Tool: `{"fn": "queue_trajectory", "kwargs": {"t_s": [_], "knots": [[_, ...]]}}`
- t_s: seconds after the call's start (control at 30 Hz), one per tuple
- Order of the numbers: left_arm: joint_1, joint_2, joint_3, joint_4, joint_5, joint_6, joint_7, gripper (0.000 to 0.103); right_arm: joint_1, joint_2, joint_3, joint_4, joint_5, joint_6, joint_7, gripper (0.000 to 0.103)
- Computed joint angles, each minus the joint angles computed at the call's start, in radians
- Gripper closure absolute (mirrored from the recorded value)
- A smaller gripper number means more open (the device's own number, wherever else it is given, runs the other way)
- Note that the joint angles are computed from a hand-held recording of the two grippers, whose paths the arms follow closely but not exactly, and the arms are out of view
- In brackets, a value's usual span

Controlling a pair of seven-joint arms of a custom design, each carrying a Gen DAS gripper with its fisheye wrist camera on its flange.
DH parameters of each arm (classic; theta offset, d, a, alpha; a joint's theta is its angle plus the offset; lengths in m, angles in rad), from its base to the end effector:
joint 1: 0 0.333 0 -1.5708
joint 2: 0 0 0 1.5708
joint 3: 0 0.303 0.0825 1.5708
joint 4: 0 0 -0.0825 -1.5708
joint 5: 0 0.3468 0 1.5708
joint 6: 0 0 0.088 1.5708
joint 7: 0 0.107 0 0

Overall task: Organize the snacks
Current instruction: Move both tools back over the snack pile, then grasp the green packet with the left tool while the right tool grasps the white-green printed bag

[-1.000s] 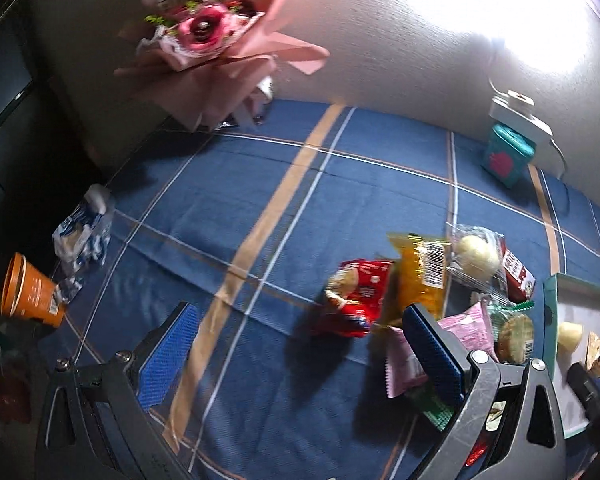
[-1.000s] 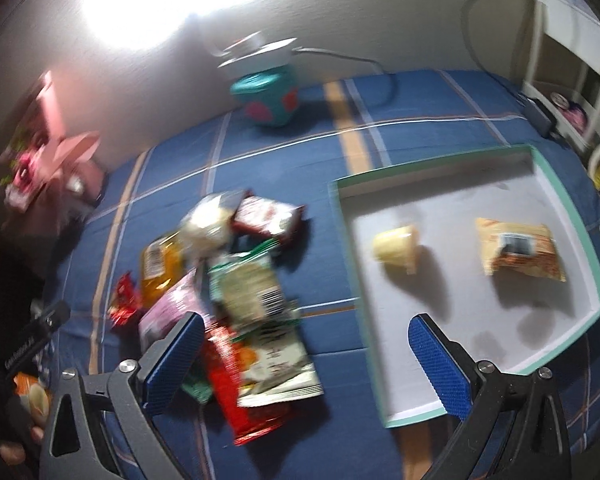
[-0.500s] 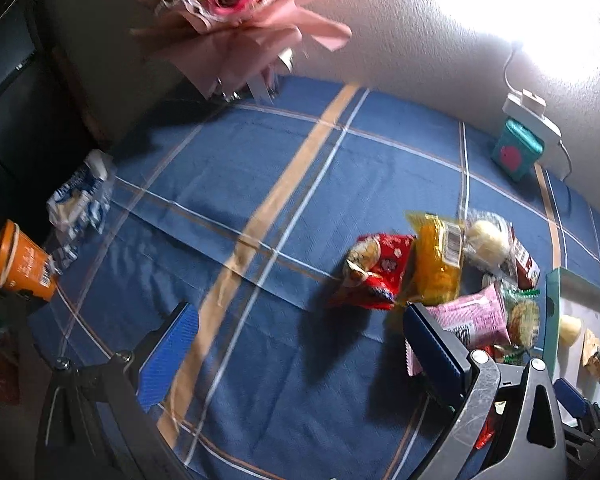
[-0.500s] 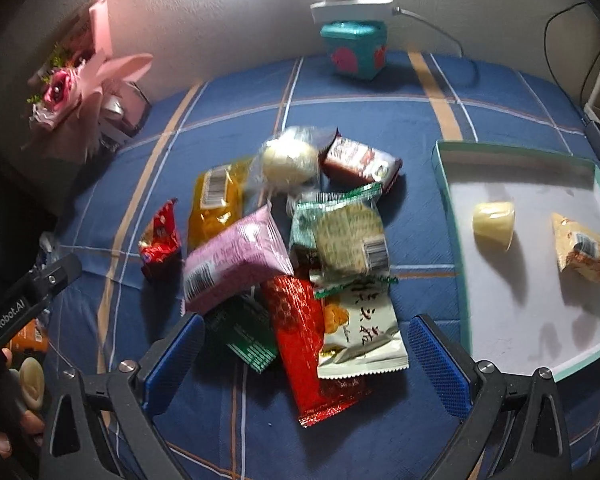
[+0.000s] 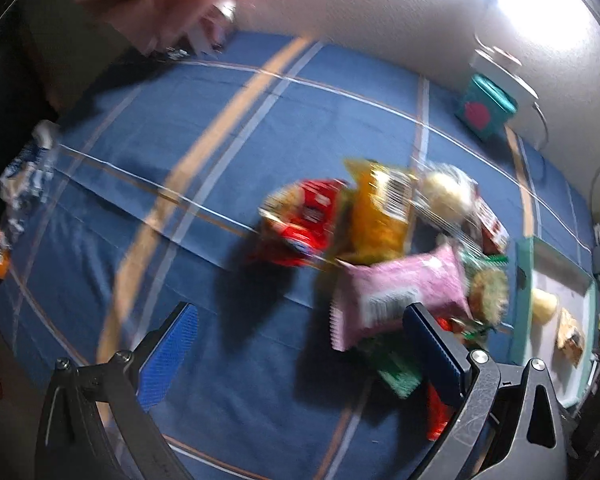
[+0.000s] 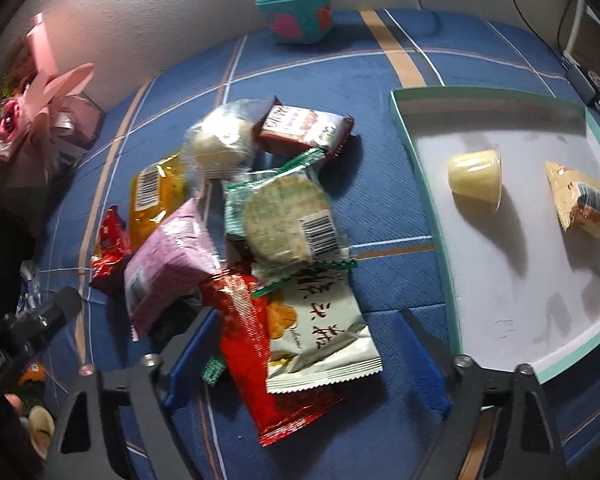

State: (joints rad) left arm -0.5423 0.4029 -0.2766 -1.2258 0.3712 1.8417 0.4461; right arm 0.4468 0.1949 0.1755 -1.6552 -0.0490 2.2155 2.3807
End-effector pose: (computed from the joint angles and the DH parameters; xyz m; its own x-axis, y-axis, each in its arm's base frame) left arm 0.4936 -0.4285 0.5657 0.2624 -0.9614 0.0823 -0.9038 -0.2747 -0.3282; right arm 0.5062 0.3504 0.5312 -0.1353 -0.9583 -0.2516 -0.9450 0.2012 -0.2580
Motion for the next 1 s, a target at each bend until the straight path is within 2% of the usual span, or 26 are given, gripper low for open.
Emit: {"fn": "queue_trajectory", "kwargs": {"t_s": [0.2,0.33,0.7,0.9,1.0], "knots": [[-0.033,0.111,-0.01,0.131,-0.048,-0.034,0.031,0.001,-0.013,0.004,-0.002,-0.016,0.027,-0.011,-0.014,0.022],[-0.061,0.166,0.005,0.206,-0.057,-0.077,0.025,0.002,-0.02,0.0,-0.005,-0.031,0.031,-0.025,-0.025,0.026],[-0.048,0.188,0.01,0.183,-0.104,-0.063,-0.03,0.002,-0.025,0.021,-0.005,-0.017,0.041,-0.051,-0.023,0.026],[-0.048,0.226,0.016,0.223,-0.105,-0.076,-0.02,0.002,-0.02,0.029,-0.007,-0.002,0.02,-0.07,-0.016,0.026],[-0.042,0.218,0.014,0.194,-0.114,-0.061,-0.024,0.004,-0.016,0.036,-0.006,0.01,0.003,-0.083,-0.018,0.029]]}}
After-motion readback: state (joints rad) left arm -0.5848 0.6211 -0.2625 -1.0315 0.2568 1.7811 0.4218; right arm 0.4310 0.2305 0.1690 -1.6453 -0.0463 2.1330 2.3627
